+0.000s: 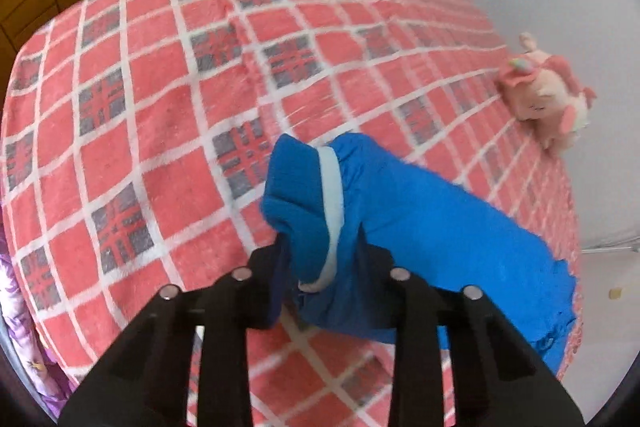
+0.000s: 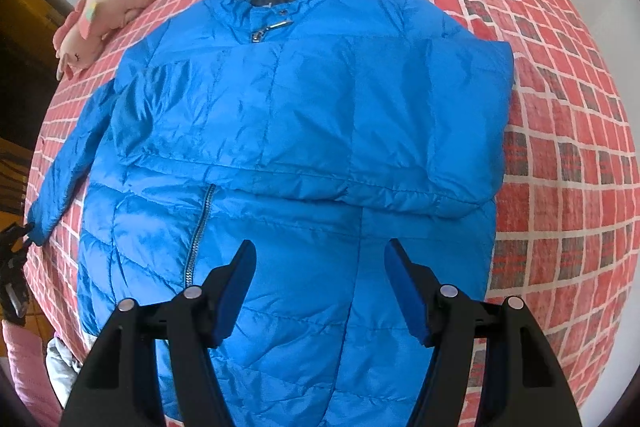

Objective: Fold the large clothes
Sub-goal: 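Grasp the other sleeve cuff with the left tool and fold it across the body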

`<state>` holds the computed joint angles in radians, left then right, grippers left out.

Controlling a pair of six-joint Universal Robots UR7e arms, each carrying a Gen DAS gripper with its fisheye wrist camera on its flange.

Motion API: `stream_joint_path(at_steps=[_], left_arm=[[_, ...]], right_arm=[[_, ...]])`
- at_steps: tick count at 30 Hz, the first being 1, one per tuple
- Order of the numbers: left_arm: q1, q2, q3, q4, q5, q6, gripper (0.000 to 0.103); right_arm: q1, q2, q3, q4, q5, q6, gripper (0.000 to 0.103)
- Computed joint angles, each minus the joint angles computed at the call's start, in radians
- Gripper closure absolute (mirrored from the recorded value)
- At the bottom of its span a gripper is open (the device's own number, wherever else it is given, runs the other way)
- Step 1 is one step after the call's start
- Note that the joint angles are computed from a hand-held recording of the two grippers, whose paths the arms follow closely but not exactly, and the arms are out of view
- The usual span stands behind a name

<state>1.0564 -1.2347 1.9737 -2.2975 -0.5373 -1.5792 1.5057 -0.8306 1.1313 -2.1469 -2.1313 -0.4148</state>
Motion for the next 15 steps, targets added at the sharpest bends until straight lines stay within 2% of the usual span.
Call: stream_joint_path(at_steps=[3,7,11,15], left_arm=[[-0.054,0.017,-0.032,0.049,0.053,0.002,0.079],[-0.114,0.074,-0.089,-0.009,0.101,0.120,0.079],[-0.155,0.203,-0.207,-0.166,0.089,0.359,0.080],[-0.163,0.379,-0.392,-0.284,0.025,0.608,0.080]], right_arm=[[-0.004,-0.007,0.006,-0.003,0.003,-0.001,0.036],[-0.013,-0.022,0.018,-0.008,0.008,0.001,0.036],[-0.024,-0.047,0.048,-0.018,0.032,0.000,0.036],[-0.032,-0.070,0.074,-0.026,0.058,-0.012,0.036]])
